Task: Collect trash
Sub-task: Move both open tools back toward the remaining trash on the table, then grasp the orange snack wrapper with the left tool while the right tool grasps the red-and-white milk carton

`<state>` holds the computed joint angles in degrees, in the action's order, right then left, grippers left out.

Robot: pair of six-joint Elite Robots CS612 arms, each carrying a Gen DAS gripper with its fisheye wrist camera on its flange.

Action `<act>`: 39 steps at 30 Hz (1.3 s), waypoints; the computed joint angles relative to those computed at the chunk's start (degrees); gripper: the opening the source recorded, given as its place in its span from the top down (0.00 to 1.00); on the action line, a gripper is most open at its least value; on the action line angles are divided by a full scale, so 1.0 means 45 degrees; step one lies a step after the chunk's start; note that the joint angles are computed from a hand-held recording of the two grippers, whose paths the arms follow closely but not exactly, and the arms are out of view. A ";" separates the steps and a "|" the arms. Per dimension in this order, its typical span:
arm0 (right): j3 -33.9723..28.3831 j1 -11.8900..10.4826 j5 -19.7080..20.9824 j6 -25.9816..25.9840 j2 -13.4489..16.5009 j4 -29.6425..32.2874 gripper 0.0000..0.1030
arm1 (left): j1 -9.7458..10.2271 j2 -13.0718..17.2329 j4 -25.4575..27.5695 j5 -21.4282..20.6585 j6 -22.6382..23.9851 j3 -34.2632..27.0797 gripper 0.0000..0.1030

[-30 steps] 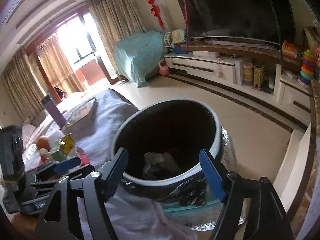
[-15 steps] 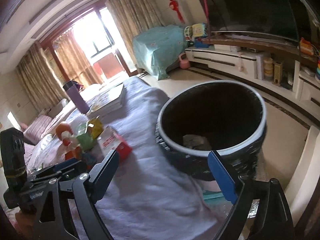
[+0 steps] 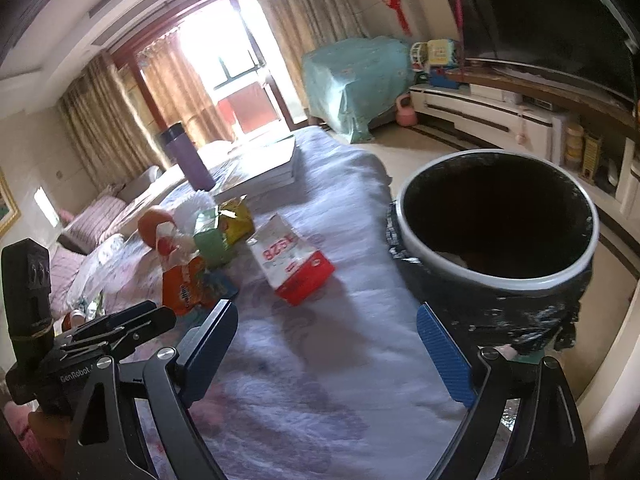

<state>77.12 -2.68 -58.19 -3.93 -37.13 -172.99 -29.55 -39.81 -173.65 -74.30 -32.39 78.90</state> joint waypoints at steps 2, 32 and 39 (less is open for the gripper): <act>-0.0067 0.0064 0.0058 -0.0153 0.0024 0.0151 0.10 | 0.0043 -0.0025 0.0058 0.0047 -0.0076 0.0023 0.36; -0.2341 0.0551 0.0499 -0.3086 0.1075 0.3046 0.11 | 0.0648 0.1039 0.2011 -0.0577 -0.0416 -0.1937 0.36; -0.2842 0.0707 -0.0053 -0.3758 0.1263 0.3731 0.15 | 0.0656 0.1267 0.2406 -0.0585 -0.0210 -0.2383 0.38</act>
<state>64.33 0.51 -58.43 -20.84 -31.44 -156.20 -26.60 -34.11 -162.83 -76.93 -33.33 68.18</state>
